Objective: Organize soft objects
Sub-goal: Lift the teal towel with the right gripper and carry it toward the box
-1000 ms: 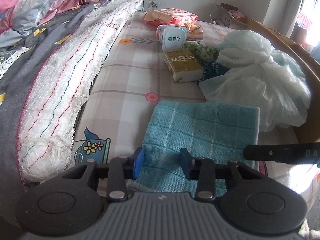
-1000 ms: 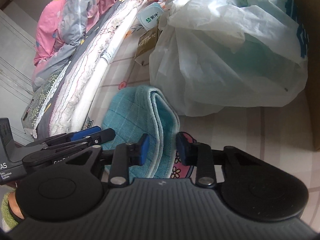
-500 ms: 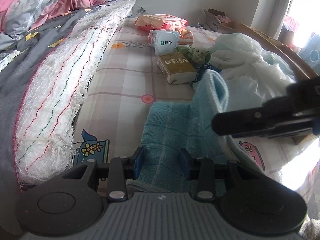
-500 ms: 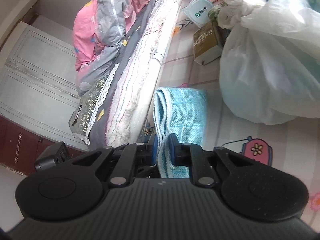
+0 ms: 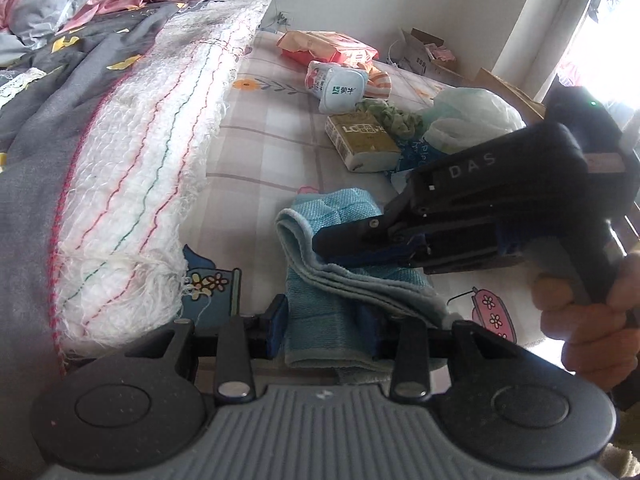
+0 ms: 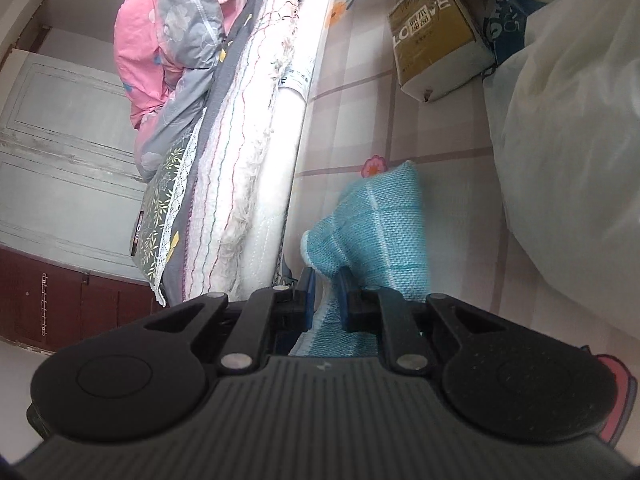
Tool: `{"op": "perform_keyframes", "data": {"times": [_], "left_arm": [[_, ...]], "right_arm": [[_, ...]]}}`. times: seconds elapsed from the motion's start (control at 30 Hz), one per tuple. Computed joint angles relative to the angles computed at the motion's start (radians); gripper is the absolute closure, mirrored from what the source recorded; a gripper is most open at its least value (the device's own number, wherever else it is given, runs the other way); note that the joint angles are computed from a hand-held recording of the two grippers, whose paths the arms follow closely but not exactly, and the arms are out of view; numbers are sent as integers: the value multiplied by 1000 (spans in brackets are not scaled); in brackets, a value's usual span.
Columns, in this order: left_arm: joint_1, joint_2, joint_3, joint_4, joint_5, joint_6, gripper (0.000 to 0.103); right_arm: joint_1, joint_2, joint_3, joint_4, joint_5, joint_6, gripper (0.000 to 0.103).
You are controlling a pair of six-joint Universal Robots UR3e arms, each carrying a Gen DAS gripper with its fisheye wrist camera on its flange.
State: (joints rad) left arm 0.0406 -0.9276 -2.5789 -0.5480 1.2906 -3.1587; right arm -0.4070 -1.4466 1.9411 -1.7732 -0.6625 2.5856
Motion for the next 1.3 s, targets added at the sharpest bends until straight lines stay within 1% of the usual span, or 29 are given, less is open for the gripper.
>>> {"op": "perform_keyframes", "data": {"times": [0.1, 0.2, 0.27, 0.33, 0.37, 0.47, 0.53, 0.6, 0.67, 0.77, 0.83, 0.93, 1.03, 1.1, 1.17, 1.3], "left_arm": [[45, 107, 10, -115, -9, 30, 64], [112, 240, 21, -239, -38, 57, 63], [144, 286, 34, -277, -56, 59, 59], [161, 293, 44, -279, -79, 54, 55], [166, 282, 49, -275, -95, 54, 54], [127, 166, 57, -179, -98, 27, 50], [97, 78, 51, -109, -81, 3, 50], [101, 25, 43, -78, -99, -4, 50], [91, -25, 43, -48, -93, -23, 50], [49, -74, 52, -8, -49, -40, 51], [-5, -118, 75, 14, 17, -60, 53], [-45, -146, 94, 28, 60, -67, 53], [-53, -158, 105, 22, 66, -55, 53], [-49, -164, 113, 12, 60, -50, 53], [-49, -175, 124, 4, 59, -51, 53], [-69, -211, 144, 18, 71, -63, 53]], "right_arm": [[6, 19, 4, -33, 4, 23, 97], [10, 26, 12, -61, 2, 44, 101], [10, 28, 16, -69, 1, 48, 102], [3, 20, 20, -56, 2, 39, 102], [1, 21, 20, -52, 4, 40, 102], [-4, 22, 21, -44, 10, 44, 100], [-7, 19, 24, -41, 14, 44, 99], [-6, 16, 27, -42, 16, 48, 99], [-10, 14, 27, -34, 17, 38, 98], [-14, 12, 21, -14, 22, 21, 94], [-29, -9, 25, 16, 33, -17, 84], [-62, -85, 52, 40, 36, -75, 76], [-112, -172, 86, 57, 15, -117, 73], [-136, -214, 108, 37, -18, -113, 72], [-145, -235, 135, -24, -62, -79, 70], [-127, -214, 165, -115, -107, -43, 69]]}}
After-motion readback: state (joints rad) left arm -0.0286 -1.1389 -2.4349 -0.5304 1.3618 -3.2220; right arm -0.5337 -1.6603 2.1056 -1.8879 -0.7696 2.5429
